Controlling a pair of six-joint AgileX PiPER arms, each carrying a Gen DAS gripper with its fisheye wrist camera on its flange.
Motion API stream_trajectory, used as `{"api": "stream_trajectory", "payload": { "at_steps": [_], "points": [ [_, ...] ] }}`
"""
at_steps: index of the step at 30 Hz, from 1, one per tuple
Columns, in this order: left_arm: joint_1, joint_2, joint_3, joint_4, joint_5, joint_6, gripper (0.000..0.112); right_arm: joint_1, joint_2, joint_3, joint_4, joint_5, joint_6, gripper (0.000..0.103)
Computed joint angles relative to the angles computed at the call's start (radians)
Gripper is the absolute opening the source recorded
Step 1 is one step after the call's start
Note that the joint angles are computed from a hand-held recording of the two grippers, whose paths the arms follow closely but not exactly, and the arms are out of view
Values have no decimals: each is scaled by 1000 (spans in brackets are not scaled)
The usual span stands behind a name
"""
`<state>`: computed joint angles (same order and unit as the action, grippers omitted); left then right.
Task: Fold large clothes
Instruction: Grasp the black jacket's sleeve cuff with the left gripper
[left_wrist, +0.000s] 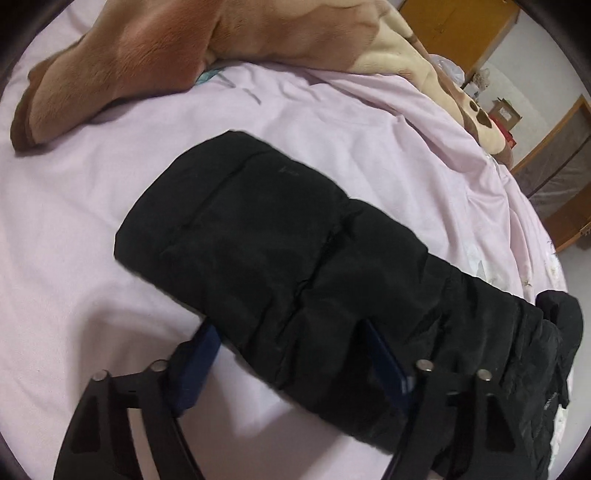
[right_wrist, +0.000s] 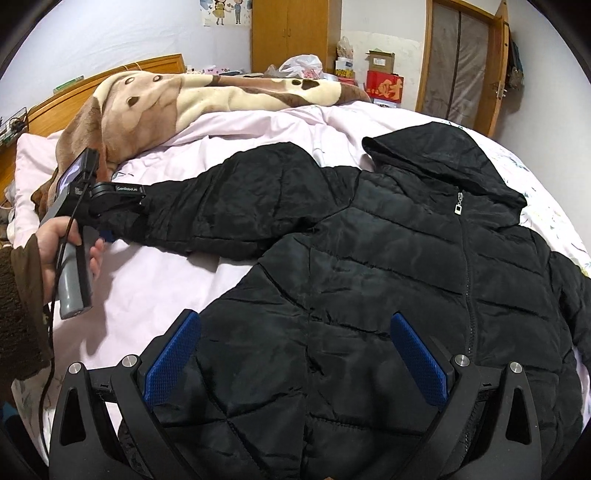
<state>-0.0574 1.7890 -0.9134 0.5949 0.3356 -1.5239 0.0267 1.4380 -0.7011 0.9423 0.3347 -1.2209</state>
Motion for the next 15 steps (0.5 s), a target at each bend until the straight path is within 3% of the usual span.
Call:
{"api": "stream_trajectory", "payload": {
  "at_steps": [1,2,4,9,15],
  "points": [
    [-10,-1,-2,36,1,-35,54,-1,3,0,-6,-4,8,102],
    [-21,-1,-11,62,16,-56,49,-4,6,-2,-7,-2,9,102],
    [-51,-7,-33,113,76,-93,18,-16,6,-4,1,2,3,102],
    [-134,-85,-22,284,168,-234,14,-55,-23,-8,-12,26,16,102],
    [-288,-151,-86,396,317,-239,14,-124,-74,-15,-1,84,8,102]
  ]
}}
